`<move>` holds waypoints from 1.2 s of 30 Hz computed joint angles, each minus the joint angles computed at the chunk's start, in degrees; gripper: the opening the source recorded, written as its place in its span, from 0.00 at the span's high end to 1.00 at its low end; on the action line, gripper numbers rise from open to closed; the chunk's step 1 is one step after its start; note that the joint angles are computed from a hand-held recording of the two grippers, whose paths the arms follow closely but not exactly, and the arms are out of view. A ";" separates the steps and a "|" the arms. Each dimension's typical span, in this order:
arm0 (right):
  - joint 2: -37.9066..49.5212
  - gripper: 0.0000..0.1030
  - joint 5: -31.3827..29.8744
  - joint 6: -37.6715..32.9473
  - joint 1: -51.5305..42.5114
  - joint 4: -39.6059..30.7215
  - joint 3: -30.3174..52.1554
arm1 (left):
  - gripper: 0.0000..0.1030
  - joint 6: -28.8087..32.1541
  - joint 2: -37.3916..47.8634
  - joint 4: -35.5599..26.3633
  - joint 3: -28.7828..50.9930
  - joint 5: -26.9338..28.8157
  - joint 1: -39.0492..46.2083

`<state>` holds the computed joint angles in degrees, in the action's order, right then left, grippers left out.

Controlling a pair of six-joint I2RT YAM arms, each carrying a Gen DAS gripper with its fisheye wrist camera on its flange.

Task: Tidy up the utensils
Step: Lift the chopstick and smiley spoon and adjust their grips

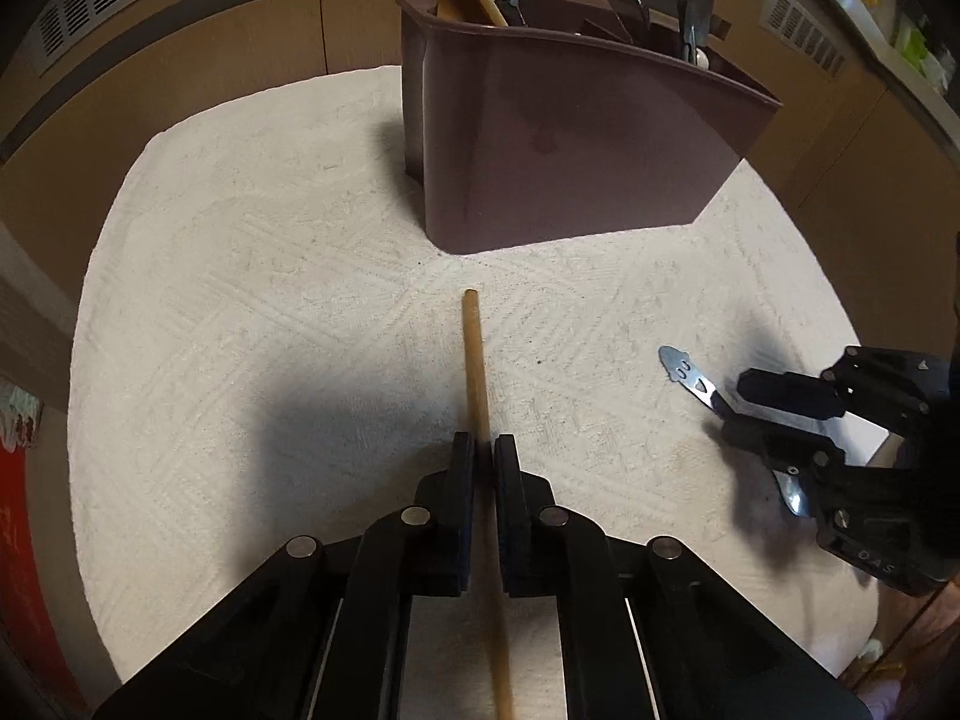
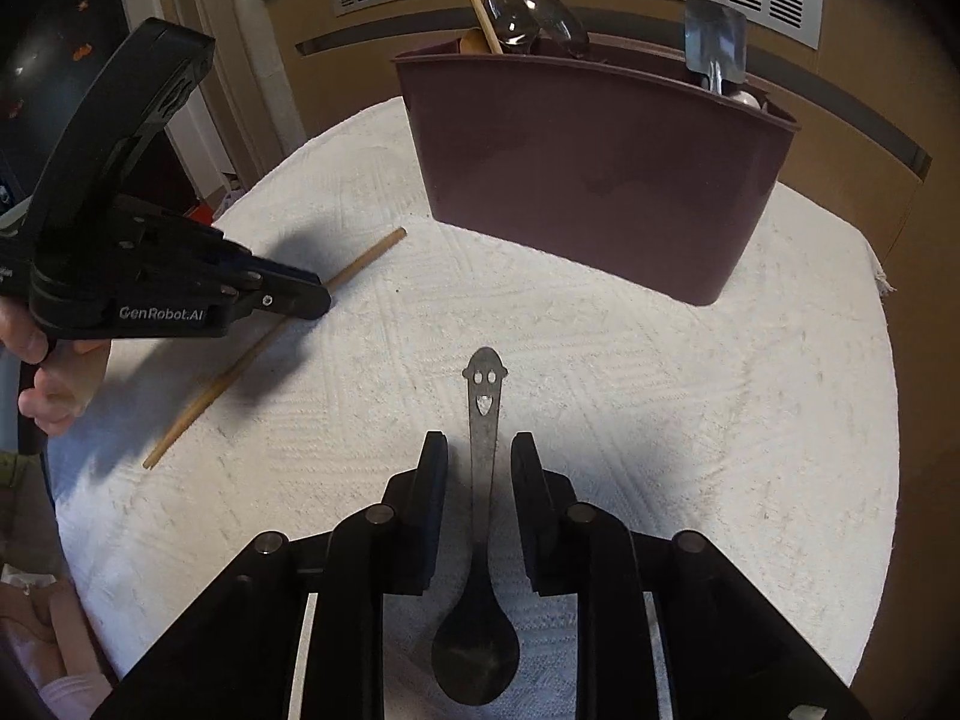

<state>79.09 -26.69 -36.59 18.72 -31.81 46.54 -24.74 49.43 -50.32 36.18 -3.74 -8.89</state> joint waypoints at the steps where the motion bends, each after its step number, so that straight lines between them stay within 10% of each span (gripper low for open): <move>1: 0.73 0.80 0.82 0.92 1.19 0.98 0.47 | 0.94 -1.44 -2.36 -0.49 -0.82 -0.28 -0.88; 8: 4.65 0.70 6.50 3.59 7.29 4.25 3.10 | 0.94 -9.76 -18.52 -4.60 -3.54 -2.67 -4.94; 12: 3.25 0.95 8.06 4.50 8.40 3.93 2.68 | 0.94 -12.17 -22.40 -5.95 -2.46 -4.00 -6.63; 22: -7.20 0.96 -0.49 0.68 -2.29 -3.25 1.19 | 0.94 -19.73 -20.58 -7.79 2.61 -14.81 -21.40; 25: -7.00 0.87 -1.09 -2.88 -5.36 -7.54 1.68 | 0.94 -20.69 -19.80 -8.13 3.35 -15.91 -23.07; 29: -9.49 0.43 -3.23 -9.75 -11.57 -12.29 -1.11 | 0.94 -21.87 -20.34 -8.70 3.29 -16.64 -24.43; 36: -15.20 0.45 -7.28 -16.31 -20.47 -13.59 -8.58 | 0.94 -23.11 -21.50 -8.83 3.00 -16.58 -24.82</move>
<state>63.90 -33.97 -52.90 -1.75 -45.40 37.96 -47.85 27.93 -59.15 39.18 -20.31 -33.71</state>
